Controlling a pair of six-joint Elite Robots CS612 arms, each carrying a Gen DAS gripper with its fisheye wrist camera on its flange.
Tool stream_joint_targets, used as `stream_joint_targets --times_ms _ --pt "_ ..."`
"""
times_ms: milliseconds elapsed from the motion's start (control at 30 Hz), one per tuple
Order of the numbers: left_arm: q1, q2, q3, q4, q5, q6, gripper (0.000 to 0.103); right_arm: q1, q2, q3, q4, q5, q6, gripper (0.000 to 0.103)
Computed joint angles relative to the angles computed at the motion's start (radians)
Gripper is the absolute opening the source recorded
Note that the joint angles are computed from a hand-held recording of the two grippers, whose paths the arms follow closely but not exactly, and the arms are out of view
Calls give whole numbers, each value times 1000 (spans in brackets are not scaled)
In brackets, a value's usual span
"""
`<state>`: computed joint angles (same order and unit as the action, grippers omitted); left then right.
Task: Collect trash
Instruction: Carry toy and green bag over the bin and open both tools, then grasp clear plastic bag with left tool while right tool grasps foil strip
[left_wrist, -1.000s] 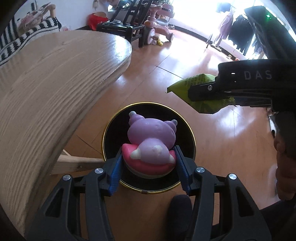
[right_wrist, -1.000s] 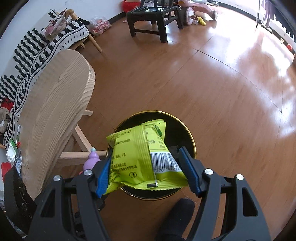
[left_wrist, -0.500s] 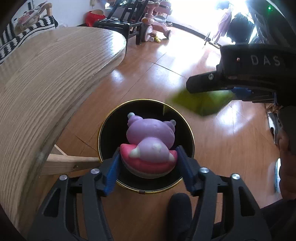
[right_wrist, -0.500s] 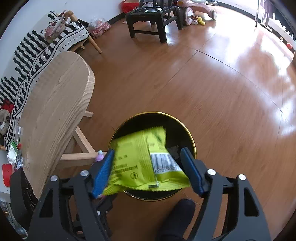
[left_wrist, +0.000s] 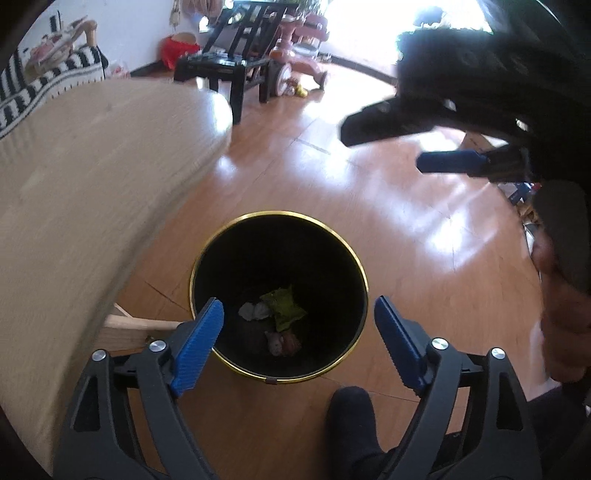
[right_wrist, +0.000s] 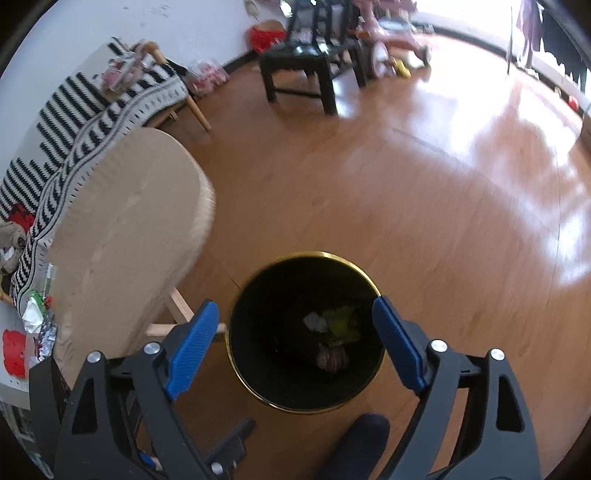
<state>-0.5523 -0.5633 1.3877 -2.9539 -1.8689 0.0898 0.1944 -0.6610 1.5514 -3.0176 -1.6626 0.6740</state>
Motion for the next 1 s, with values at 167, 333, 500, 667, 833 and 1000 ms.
stream_joint_targets --times_ms 167,333,500,667,833,1000 --pt "30 -56 69 -92 17 -14 89 48 -9 -25 -77 -84 -90 89" --pt "83 -113 144 -181 76 -65 90 95 16 -104 -113 -43 -156 90" --pt "156 -164 209 -239 163 -135 90 144 63 -224 -76 14 -219 90" --pt "224 -204 286 -304 275 -169 91 200 130 -376 -11 83 -304 90" --pt "283 -229 338 -306 300 -211 92 240 202 -527 78 141 -362 90" --pt "309 -230 363 -287 308 -182 92 262 276 -678 195 187 -411 90"
